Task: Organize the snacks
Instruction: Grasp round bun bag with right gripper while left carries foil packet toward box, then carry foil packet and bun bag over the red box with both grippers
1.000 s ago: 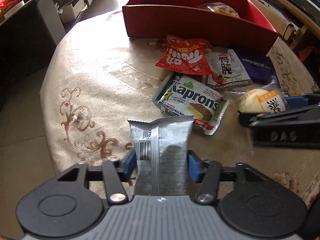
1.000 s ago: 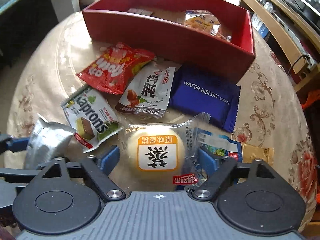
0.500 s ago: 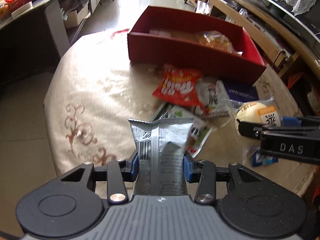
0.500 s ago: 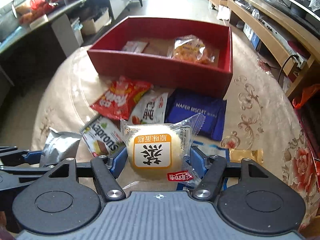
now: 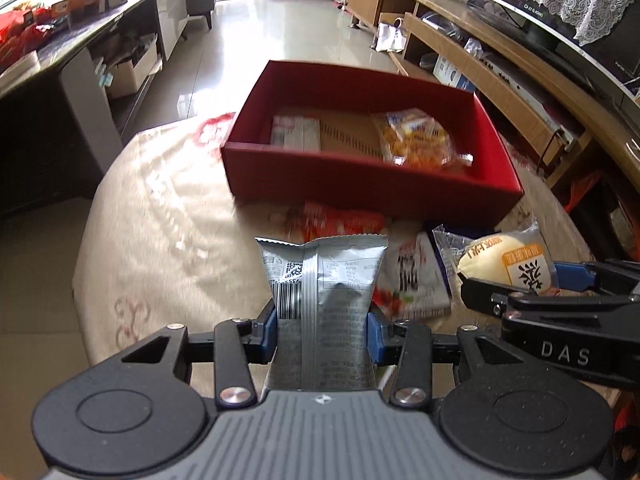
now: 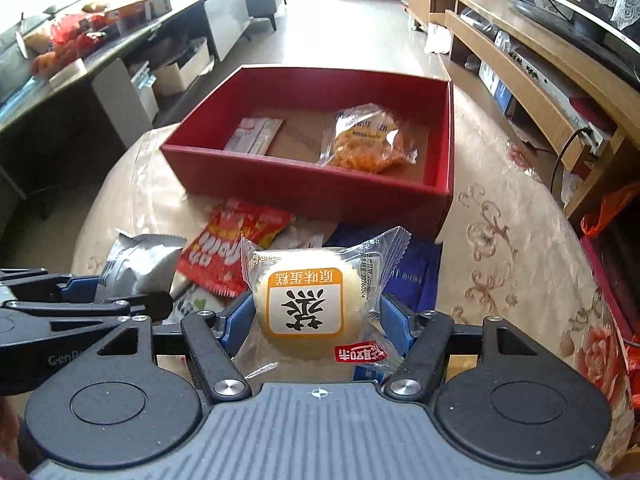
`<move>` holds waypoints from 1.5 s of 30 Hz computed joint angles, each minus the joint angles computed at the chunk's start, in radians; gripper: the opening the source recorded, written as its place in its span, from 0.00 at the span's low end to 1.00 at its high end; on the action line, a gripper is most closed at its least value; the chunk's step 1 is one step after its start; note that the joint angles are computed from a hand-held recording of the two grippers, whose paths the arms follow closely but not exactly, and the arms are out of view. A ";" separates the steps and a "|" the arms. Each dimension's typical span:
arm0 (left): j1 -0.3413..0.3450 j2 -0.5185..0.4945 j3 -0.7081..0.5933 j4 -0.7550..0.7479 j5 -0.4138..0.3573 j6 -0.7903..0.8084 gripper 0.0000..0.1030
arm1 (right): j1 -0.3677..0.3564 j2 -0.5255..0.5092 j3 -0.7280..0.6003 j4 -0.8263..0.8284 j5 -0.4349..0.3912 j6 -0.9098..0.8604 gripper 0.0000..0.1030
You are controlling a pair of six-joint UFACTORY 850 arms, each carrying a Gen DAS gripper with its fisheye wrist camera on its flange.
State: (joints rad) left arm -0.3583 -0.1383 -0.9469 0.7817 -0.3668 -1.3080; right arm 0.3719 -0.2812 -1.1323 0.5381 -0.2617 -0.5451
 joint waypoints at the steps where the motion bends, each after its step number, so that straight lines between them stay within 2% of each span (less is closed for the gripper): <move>1: 0.003 -0.009 -0.013 0.001 0.000 0.006 0.38 | -0.002 -0.005 -0.009 0.011 -0.001 -0.007 0.71; 18: 0.049 -0.160 -0.231 0.002 -0.012 0.077 0.38 | -0.036 -0.135 -0.210 -0.026 -0.038 0.065 0.72; 45: 0.105 -0.352 -0.473 -0.071 -0.036 0.159 0.38 | -0.055 -0.325 -0.455 -0.181 -0.094 0.241 0.72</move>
